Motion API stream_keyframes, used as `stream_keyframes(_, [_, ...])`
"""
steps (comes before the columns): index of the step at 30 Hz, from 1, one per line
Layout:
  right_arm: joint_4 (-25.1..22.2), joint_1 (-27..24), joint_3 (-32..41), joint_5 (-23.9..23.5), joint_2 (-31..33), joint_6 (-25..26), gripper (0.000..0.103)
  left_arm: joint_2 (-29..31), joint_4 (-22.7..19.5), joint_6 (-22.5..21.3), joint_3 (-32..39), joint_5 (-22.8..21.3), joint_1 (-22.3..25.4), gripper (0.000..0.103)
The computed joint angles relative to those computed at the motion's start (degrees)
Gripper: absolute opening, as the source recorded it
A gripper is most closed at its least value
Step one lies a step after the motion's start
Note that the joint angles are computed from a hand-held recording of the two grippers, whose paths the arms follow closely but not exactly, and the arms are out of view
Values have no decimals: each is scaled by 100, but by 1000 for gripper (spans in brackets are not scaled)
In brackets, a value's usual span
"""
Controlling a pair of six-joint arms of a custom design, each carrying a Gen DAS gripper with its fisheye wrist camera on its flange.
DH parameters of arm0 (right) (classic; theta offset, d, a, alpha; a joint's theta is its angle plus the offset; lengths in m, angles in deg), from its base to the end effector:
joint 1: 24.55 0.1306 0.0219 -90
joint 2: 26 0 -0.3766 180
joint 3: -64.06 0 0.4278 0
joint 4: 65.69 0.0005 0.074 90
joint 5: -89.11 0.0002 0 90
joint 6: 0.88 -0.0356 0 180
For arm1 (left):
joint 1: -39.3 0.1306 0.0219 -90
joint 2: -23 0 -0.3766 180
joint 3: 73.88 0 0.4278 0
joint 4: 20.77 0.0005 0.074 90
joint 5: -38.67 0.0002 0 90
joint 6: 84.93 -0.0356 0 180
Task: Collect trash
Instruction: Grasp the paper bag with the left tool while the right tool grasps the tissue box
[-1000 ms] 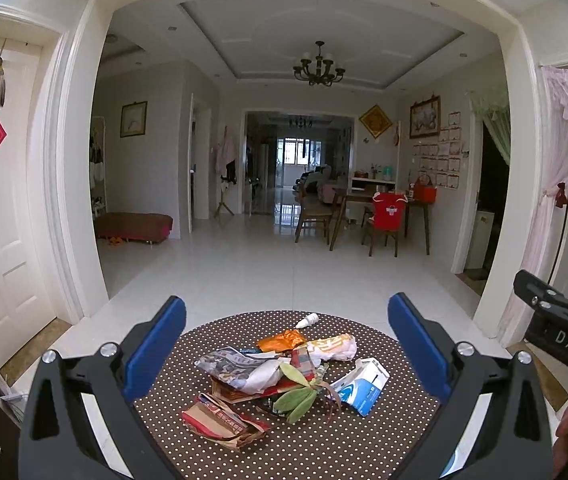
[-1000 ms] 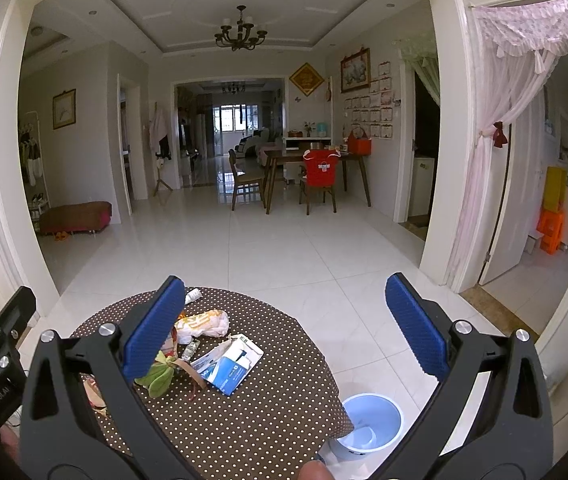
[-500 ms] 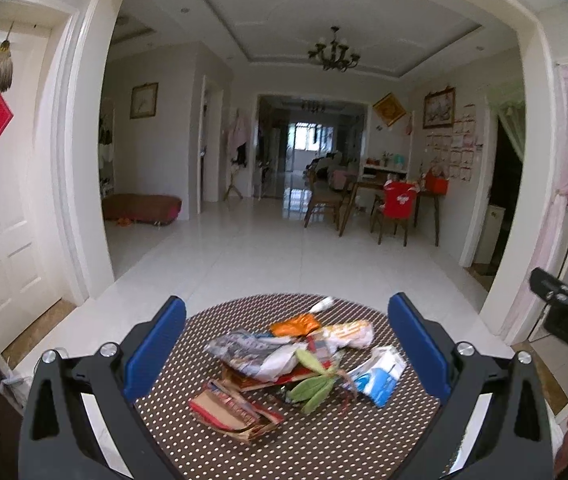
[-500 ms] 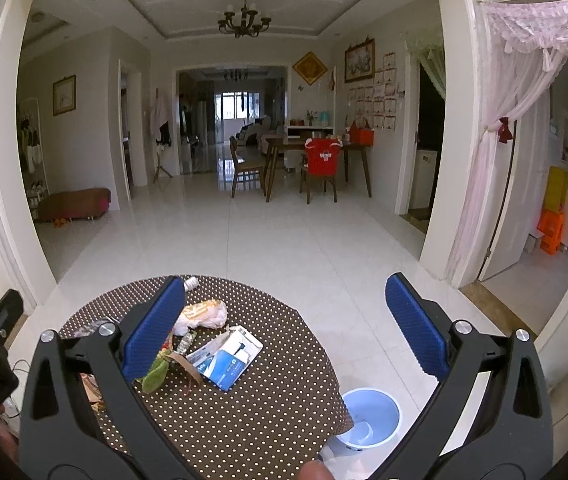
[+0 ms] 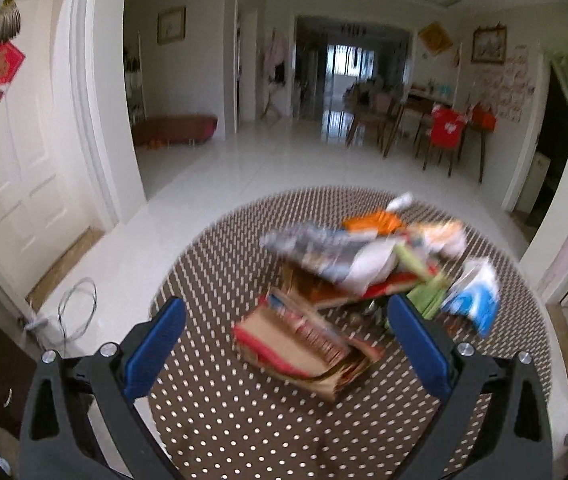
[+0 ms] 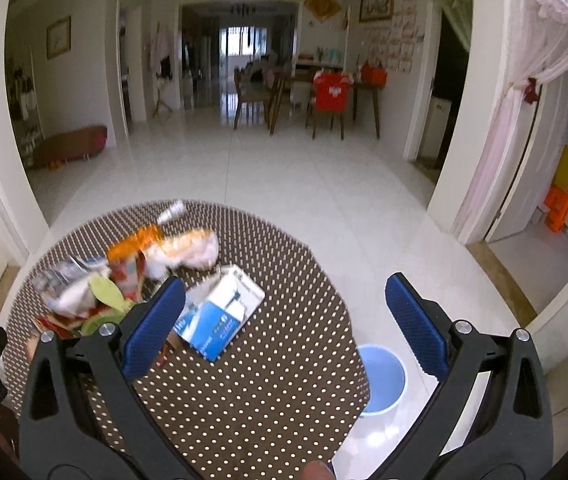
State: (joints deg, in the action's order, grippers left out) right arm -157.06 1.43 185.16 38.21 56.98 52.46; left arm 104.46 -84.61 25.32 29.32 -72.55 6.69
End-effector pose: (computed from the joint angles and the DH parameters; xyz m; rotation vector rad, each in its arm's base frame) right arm 0.3454 0.1428 0.6869 0.4721 2.2084 -0.2931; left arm 0.3796 -0.2282 0.5895 0.0558 2.2461 -0.0671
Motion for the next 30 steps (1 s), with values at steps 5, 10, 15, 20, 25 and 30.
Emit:
stream_keyframes(5, [164,-196,-376,-417,78,89,98,215,-2,69,-160,288,231,99])
stream_keyframes(10, [297,-456,-787,-844,114,79,98,537,-145,231,-34,513,362,99])
stream_keyframes(15, [540,-678,-1012,-1310,241,217,98,684,-122,340,-17,957,473,75])
stream_keyframes(20, [911,-787,-946,-1942,616,336,98,619,54,215,-73,1295,498,33])
stream_keyframes(25, [1169,-848,-1061,-2428,747,390,75,463,61,220,-229,1385,542,23])
stream_keyframes(30, [1413,-898,-1276,-2767,487,476,58,257,28,152,-381,1370,553,20])
